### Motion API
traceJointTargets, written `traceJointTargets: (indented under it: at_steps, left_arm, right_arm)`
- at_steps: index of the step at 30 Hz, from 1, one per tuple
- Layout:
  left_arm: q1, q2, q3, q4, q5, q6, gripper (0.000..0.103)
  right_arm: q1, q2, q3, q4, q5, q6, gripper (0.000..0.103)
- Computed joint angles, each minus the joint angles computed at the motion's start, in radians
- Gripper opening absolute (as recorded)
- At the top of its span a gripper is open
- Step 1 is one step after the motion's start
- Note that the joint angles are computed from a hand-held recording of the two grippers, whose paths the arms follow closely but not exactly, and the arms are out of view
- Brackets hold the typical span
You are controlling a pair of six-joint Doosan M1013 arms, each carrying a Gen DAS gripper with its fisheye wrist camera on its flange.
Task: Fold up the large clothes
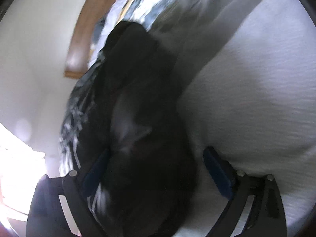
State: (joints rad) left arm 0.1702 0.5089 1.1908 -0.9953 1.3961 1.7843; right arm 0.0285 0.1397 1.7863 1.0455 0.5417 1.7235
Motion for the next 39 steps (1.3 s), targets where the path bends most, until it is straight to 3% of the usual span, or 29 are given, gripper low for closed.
traceJointTargets:
  at_steps: [2, 3, 9, 13, 14, 16, 18, 21, 25, 31, 34, 39]
  left_arm:
    - [-0.003, 0.014, -0.004, -0.080, 0.062, 0.013, 0.102]
    - [-0.007, 0.015, -0.003, -0.091, 0.072, 0.025, 0.102]
    - [-0.024, -0.002, 0.013, -0.063, 0.052, 0.003, 0.099]
    - [-0.038, -0.031, 0.018, -0.113, 0.043, 0.042, 0.053]
    - [-0.041, -0.037, 0.017, -0.130, 0.044, 0.062, 0.049]
    - [-0.050, -0.057, 0.011, -0.173, 0.039, 0.121, 0.038]
    - [-0.058, -0.077, 0.004, -0.211, 0.038, 0.167, 0.034]
    - [-0.073, -0.111, -0.010, -0.238, 0.042, 0.215, 0.032]
    - [-0.076, -0.157, -0.005, -0.277, 0.045, 0.255, 0.032]
    - [-0.041, -0.215, 0.053, -0.314, 0.083, 0.288, 0.032]
    - [-0.037, -0.231, 0.088, -0.243, 0.077, 0.299, 0.032]
    - [-0.041, -0.261, 0.160, 0.002, 0.037, 0.240, 0.036]
  right_arm:
    - [-0.003, 0.028, -0.014, 0.177, 0.039, -0.178, 0.097]
    - [0.002, 0.038, -0.023, 0.187, 0.047, -0.203, 0.098]
    - [0.032, 0.072, -0.069, 0.058, 0.026, -0.097, 0.103]
    - [0.052, 0.085, -0.125, -0.041, 0.014, -0.025, 0.100]
    - [0.057, 0.090, -0.145, -0.032, 0.017, -0.048, 0.099]
    - [0.066, 0.099, -0.187, -0.052, 0.030, -0.073, 0.085]
    - [0.071, 0.099, -0.216, -0.033, 0.025, -0.115, 0.072]
    - [0.082, 0.084, -0.252, 0.017, 0.006, -0.214, 0.062]
    - [0.097, 0.049, -0.282, 0.040, -0.014, -0.293, 0.061]
    - [0.115, -0.021, -0.209, 0.187, -0.069, -0.408, 0.061]
    - [0.094, -0.061, -0.139, 0.155, -0.043, -0.372, 0.061]
    - [0.100, -0.062, -0.086, -0.176, -0.018, -0.007, 0.061]
